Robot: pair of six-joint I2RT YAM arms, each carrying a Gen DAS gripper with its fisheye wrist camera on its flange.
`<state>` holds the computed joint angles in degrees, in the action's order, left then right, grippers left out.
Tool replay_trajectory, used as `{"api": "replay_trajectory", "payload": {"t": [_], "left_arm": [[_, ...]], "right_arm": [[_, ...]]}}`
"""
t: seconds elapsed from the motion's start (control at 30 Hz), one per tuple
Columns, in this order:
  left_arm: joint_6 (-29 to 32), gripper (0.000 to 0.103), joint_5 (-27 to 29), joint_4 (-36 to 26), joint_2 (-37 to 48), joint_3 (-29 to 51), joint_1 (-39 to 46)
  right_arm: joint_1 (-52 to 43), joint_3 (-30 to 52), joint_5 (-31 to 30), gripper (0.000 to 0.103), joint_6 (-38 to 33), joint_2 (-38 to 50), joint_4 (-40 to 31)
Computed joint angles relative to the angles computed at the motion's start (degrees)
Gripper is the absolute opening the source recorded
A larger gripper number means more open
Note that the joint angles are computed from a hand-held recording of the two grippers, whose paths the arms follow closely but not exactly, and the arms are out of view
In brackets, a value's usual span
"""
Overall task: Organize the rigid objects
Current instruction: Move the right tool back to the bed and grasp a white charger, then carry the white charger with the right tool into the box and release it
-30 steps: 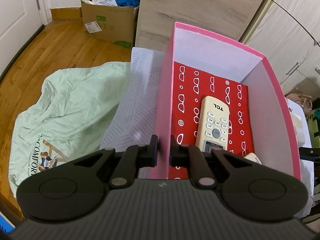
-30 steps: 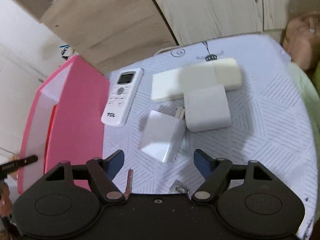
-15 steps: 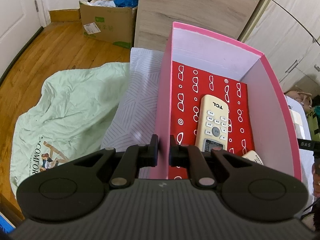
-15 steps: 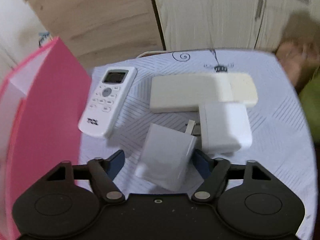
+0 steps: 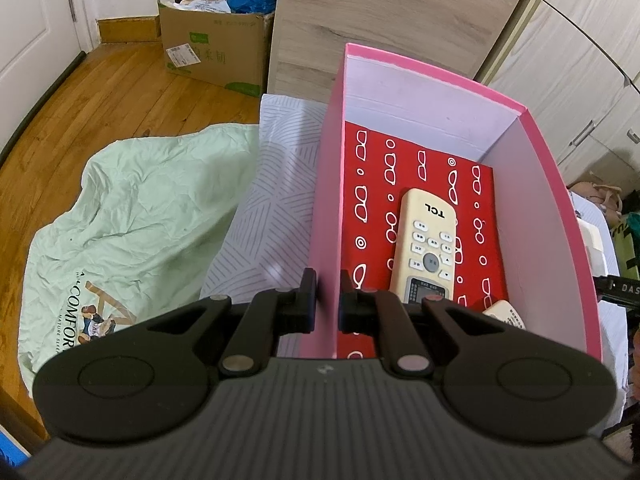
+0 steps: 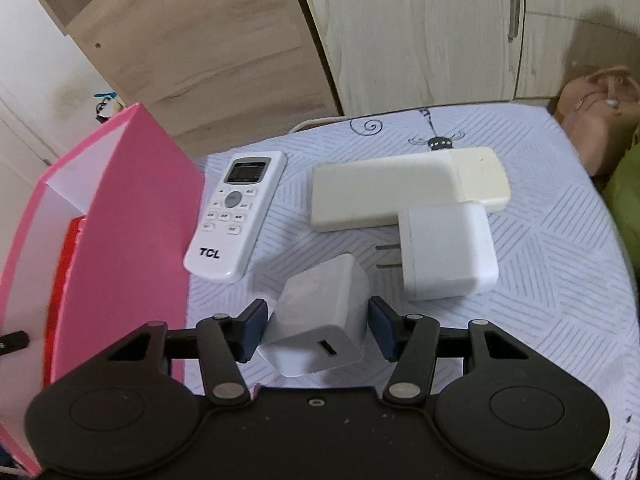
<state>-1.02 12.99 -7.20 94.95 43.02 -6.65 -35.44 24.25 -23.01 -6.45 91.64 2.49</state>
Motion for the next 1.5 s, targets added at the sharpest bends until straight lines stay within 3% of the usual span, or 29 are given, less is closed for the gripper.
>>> {"api": "replay_trajectory", "payload": {"t": [0.23,0.33,0.47,0.53,0.6,0.63,0.73,1.0,1.2,1.37,1.5], "left_arm": [[0.34,0.009,0.08,0.05,-0.18,-0.29,0.26],[0.25,0.009,0.03,0.08,-0.17,-0.30,0.19],[0.22,0.009,0.08,0.04,-0.14,-0.25,0.19],[0.21,0.009,0.01,0.06,-0.15,-0.27,0.14],[0.22,0.009,0.07,0.03,-0.14,-0.25,0.16],[0.22,0.009,-0.02,0.05,-0.15,-0.26,0.13],[0.39,0.009,0.03,0.12,-0.22,-0.36,0.16],[0.33,0.009,-0.16,0.42,-0.29,-0.71,0.10],[0.34,0.009,-0.22,0.56,-0.32,-0.84,-0.02],[-0.37,0.009,0.21,-0.17,0.13,0.08,0.22],[-0.49,0.009,0.03,0.33,-0.10,-0.29,0.06]], "right_arm": [[4.03,0.02,6.09,0.060,-4.95,0.82,-0.76],[6.21,-0.82,10.13,0.068,-5.38,0.22,1.00],[9.13,-1.16,13.91,0.070,-5.51,0.97,2.70],[11.48,-1.95,16.47,0.068,-5.91,1.33,5.11],[13.08,-3.30,17.22,0.056,-6.59,0.95,8.63],[13.52,-3.53,17.56,0.055,-6.32,0.94,9.24],[12.43,-3.83,15.38,0.055,-5.68,-0.76,8.15],[7.18,-8.72,4.88,0.054,-5.00,-17.01,3.93],[8.18,-11.47,2.74,0.054,-3.19,-26.49,3.53],[7.71,-10.76,-6.97,0.054,-0.05,-43.00,-7.72],[16.71,-5.61,-8.04,0.054,4.06,-45.85,-15.42]]}}
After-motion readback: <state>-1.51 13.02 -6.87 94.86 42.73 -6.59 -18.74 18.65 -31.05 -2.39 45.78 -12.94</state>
